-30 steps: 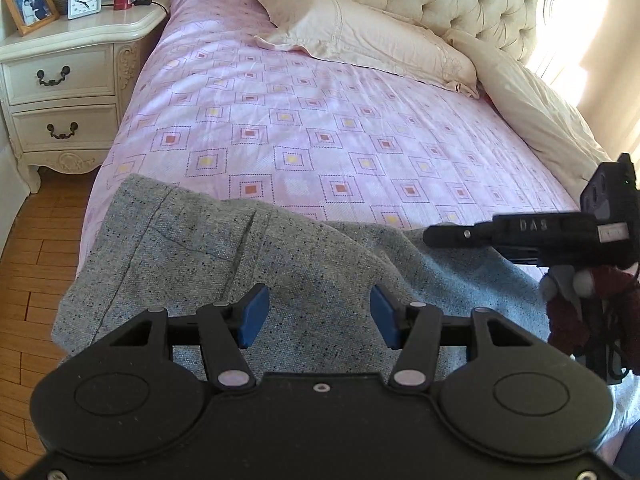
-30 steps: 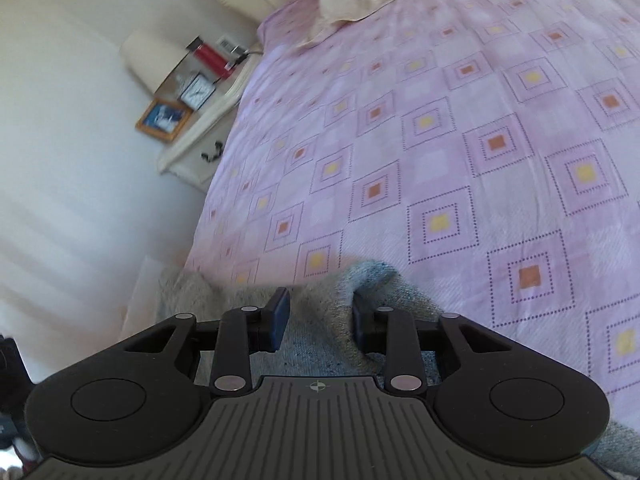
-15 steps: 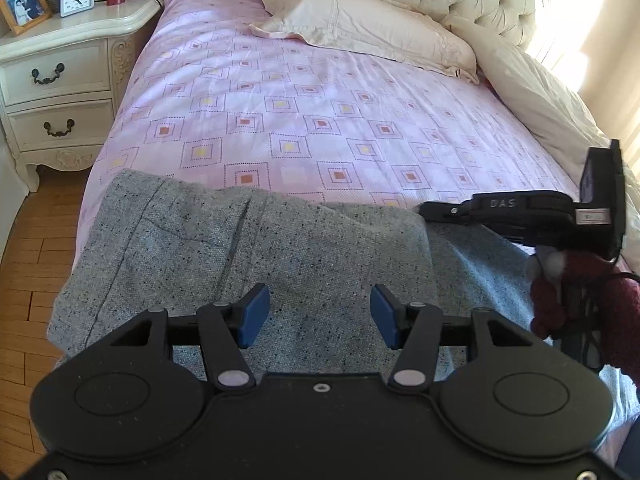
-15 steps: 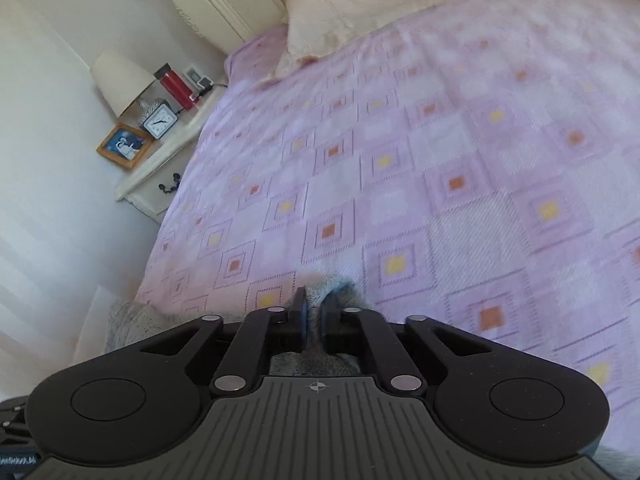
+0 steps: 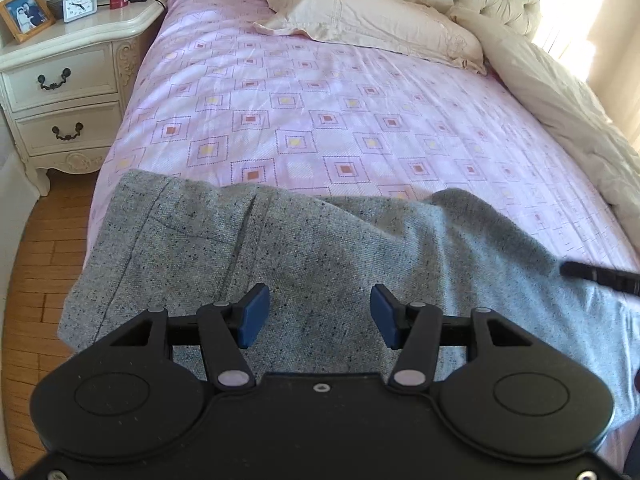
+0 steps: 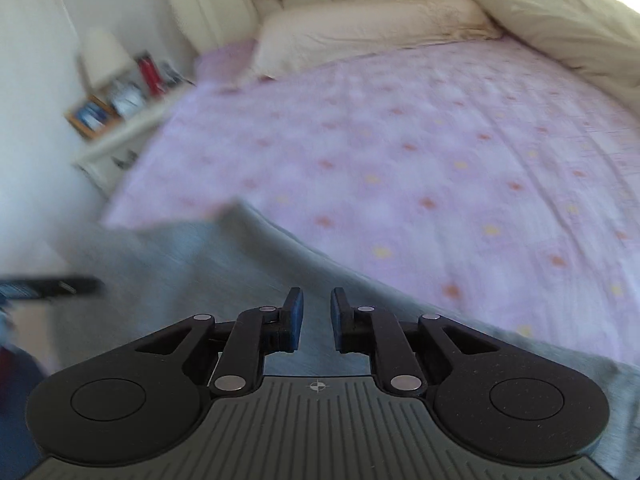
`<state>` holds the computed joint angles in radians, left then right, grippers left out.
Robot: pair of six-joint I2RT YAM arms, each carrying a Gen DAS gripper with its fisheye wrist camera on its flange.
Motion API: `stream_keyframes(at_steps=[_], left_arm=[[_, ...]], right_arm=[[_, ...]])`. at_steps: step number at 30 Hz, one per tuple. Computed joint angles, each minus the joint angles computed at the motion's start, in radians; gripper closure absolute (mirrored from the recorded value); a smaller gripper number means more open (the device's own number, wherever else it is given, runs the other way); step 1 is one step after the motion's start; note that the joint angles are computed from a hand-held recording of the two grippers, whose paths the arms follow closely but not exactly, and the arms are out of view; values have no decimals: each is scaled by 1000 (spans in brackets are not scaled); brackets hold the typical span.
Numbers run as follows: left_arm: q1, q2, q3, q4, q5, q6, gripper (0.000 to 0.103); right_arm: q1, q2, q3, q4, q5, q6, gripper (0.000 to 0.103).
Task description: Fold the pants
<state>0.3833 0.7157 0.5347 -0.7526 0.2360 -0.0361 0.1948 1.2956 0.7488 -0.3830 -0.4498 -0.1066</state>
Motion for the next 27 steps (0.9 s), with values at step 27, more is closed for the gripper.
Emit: stream_keyframes(at_steps=[27], left_arm=[[-388, 12, 89, -152, -340, -67, 44]], right_arm=[[-1175, 159, 251, -303, -124, -384, 87]])
